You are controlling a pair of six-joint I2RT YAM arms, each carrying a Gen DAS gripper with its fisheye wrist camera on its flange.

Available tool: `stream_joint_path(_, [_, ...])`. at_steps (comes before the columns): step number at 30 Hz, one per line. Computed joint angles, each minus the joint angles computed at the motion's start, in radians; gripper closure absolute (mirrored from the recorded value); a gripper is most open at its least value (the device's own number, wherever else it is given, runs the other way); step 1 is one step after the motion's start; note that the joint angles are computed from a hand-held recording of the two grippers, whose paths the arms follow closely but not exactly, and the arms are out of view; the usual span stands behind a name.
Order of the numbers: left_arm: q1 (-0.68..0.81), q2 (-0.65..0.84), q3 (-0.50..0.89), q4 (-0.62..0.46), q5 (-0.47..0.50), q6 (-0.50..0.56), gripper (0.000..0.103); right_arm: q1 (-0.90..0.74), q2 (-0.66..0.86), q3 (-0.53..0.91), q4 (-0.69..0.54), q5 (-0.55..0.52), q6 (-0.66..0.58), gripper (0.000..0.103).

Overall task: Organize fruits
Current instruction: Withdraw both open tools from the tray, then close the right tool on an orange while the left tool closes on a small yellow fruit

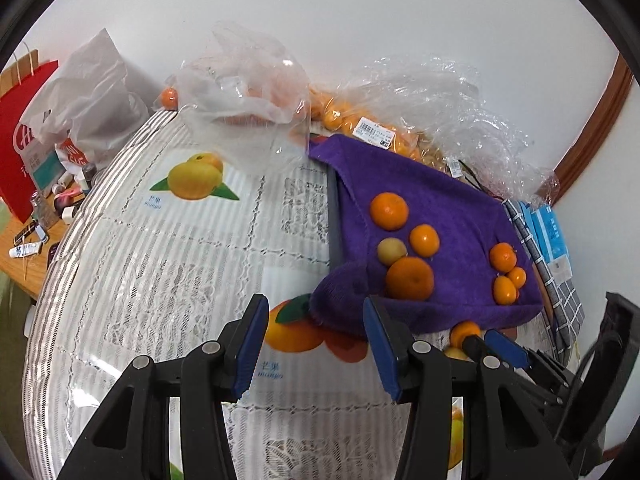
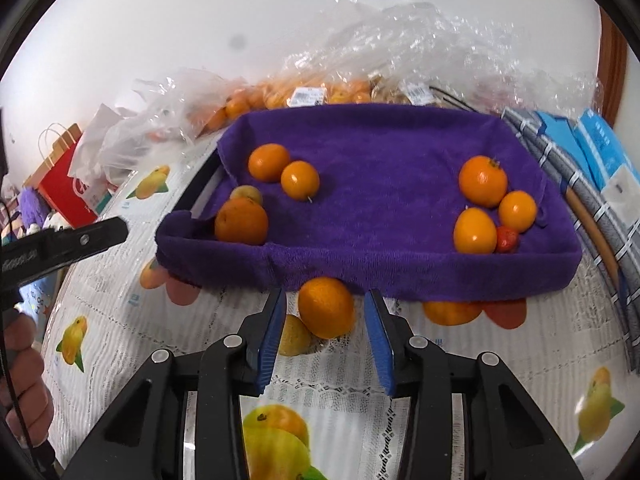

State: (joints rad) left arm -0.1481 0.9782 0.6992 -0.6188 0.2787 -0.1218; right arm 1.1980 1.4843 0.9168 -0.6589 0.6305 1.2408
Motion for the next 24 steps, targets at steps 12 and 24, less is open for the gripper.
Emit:
stream_joint_path(12, [-0.037,0.015,-0.021,0.024,0.001,-0.033,0.056,-0.008,-0.082,-0.079,0.029,0.011,0.036,0.070])
stream_joint_path(24, [-0.227,0.018,-0.028,0.048,-0.064,-0.115,0.056,0.102,-0.104,-0.124,-0.223,0.039,0.180,0.070])
